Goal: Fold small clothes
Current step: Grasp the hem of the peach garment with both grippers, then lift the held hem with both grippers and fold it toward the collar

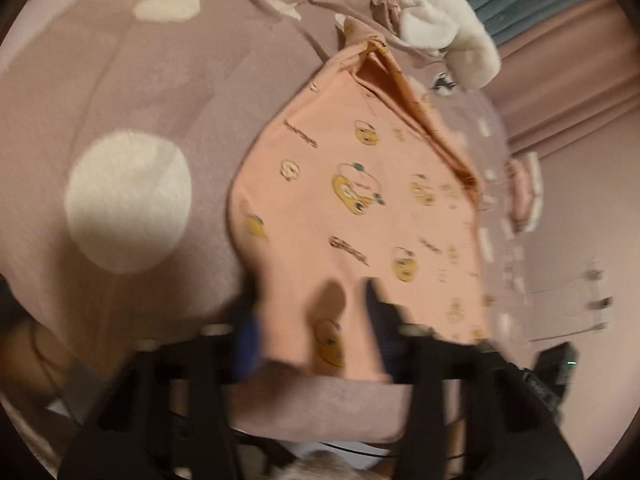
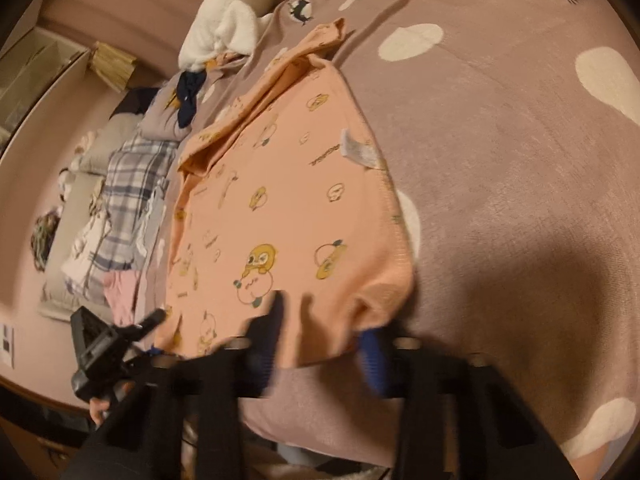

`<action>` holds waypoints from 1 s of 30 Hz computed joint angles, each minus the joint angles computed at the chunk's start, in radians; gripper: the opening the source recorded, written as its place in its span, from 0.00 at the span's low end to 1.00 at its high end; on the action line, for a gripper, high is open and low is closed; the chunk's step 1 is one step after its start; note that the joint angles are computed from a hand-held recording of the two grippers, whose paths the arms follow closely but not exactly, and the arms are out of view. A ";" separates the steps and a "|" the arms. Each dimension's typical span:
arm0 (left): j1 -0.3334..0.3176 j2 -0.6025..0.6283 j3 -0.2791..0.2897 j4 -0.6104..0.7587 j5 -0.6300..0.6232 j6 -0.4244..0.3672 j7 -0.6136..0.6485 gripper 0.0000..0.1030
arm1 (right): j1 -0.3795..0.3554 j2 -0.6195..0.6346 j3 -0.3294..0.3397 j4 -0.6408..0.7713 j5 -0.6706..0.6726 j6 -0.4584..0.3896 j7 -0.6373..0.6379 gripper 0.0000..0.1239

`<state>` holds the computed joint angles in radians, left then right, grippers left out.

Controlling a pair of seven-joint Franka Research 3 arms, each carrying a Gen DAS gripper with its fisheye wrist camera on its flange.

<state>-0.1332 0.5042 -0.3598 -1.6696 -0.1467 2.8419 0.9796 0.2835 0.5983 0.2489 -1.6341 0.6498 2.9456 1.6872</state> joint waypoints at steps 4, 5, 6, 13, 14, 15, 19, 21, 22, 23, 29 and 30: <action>-0.061 0.016 0.073 0.051 0.082 -0.073 -0.068 0.11 | -0.022 0.004 0.026 -0.008 0.025 0.014 -0.020 0.13; -0.066 0.016 0.079 0.055 0.099 -0.084 -0.071 0.10 | -0.023 0.003 0.028 -0.010 0.028 0.015 -0.027 0.13; -0.064 0.024 0.078 0.071 0.104 -0.092 -0.069 0.09 | -0.018 0.001 0.021 -0.010 0.023 0.017 -0.029 0.12; -0.031 0.036 0.040 0.084 0.079 -0.064 -0.015 0.08 | -0.006 -0.015 0.011 -0.015 0.003 0.038 -0.042 0.08; -0.019 0.036 0.024 0.081 0.063 -0.045 0.000 0.08 | -0.018 -0.018 0.029 -0.018 0.012 0.050 -0.063 0.08; -0.013 0.036 0.014 0.079 0.053 -0.028 0.010 0.08 | -0.028 -0.022 0.044 -0.023 0.021 0.068 -0.084 0.08; -0.039 0.037 0.039 0.093 0.078 -0.031 0.003 0.08 | -0.021 -0.023 0.037 -0.014 0.019 0.080 -0.096 0.08; -0.014 0.034 0.009 0.069 0.052 0.008 0.024 0.08 | -0.036 -0.012 0.058 -0.002 0.035 0.083 -0.109 0.08; 0.012 0.040 -0.024 0.067 0.026 0.022 0.053 0.08 | -0.042 -0.007 0.067 0.003 0.043 0.087 -0.116 0.08; 0.021 0.044 -0.035 0.074 0.016 0.019 0.065 0.08 | -0.047 -0.003 0.076 0.009 0.049 0.087 -0.125 0.08; -0.022 0.050 0.025 0.132 0.053 0.003 0.025 0.08 | -0.081 0.024 0.120 0.060 0.076 0.107 -0.188 0.08; -0.023 0.057 0.026 0.147 0.054 0.003 0.021 0.08 | -0.080 0.030 0.118 0.074 0.076 0.108 -0.194 0.08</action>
